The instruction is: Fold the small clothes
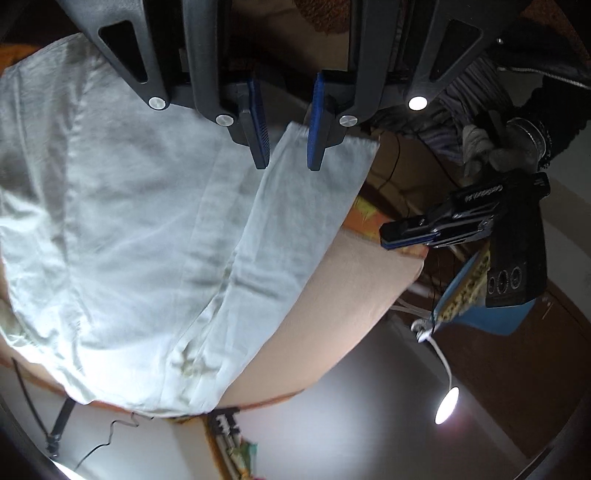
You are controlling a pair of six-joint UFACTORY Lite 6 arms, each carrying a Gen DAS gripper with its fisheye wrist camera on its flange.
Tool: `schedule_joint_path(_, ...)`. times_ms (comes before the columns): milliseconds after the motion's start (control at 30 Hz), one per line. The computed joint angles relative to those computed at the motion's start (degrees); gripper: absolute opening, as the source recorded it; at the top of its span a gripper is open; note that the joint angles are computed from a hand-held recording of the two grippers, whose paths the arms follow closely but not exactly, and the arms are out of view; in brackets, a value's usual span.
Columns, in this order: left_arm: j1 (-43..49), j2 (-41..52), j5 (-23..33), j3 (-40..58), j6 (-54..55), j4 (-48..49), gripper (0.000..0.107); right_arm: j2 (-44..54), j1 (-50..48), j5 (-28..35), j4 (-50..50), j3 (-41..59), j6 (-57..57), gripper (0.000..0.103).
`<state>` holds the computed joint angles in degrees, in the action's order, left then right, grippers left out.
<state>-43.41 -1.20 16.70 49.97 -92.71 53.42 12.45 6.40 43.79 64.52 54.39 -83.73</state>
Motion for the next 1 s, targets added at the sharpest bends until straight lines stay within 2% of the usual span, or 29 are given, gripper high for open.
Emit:
schedule_joint_path(67,2.5,4.2,-0.8,3.9,1.6,0.9,0.014,0.1,-1.9,0.0,1.5,0.7,-1.5,0.023)
schedule_joint_path(233,3.9,15.6,2.1,15.0,5.1,2.3,0.014,2.6,-5.6,0.8,4.9,3.4,-3.7,0.023)
schedule_joint_path(433,6.5,23.1,1.9,21.8,20.8,-10.4,0.014,3.3,-9.8,2.6,7.3,4.9,-5.6,0.023)
schedule_joint_path(567,6.0,26.0,2.7,24.2,24.8,-14.0,0.014,4.2,-12.5,4.2,8.4,6.4,-6.3,0.023)
schedule_joint_path(700,5.8,26.2,2.7,24.1,23.7,-12.3,0.014,4.7,-15.8,5.7,8.7,7.5,-6.4,0.025)
schedule_joint_path(933,3.8,25.9,6.3,27.7,23.5,-10.7,0.014,8.4,-25.1,8.4,8.3,12.7,-4.5,0.038)
schedule_joint_path(967,3.4,25.7,6.6,28.5,23.2,-10.3,0.015,9.1,-26.8,8.4,7.9,13.9,-3.9,0.040)
schedule_joint_path(1000,3.0,25.8,6.9,29.8,23.1,-9.9,0.023,9.7,-28.1,8.4,7.7,14.8,-3.5,0.040)
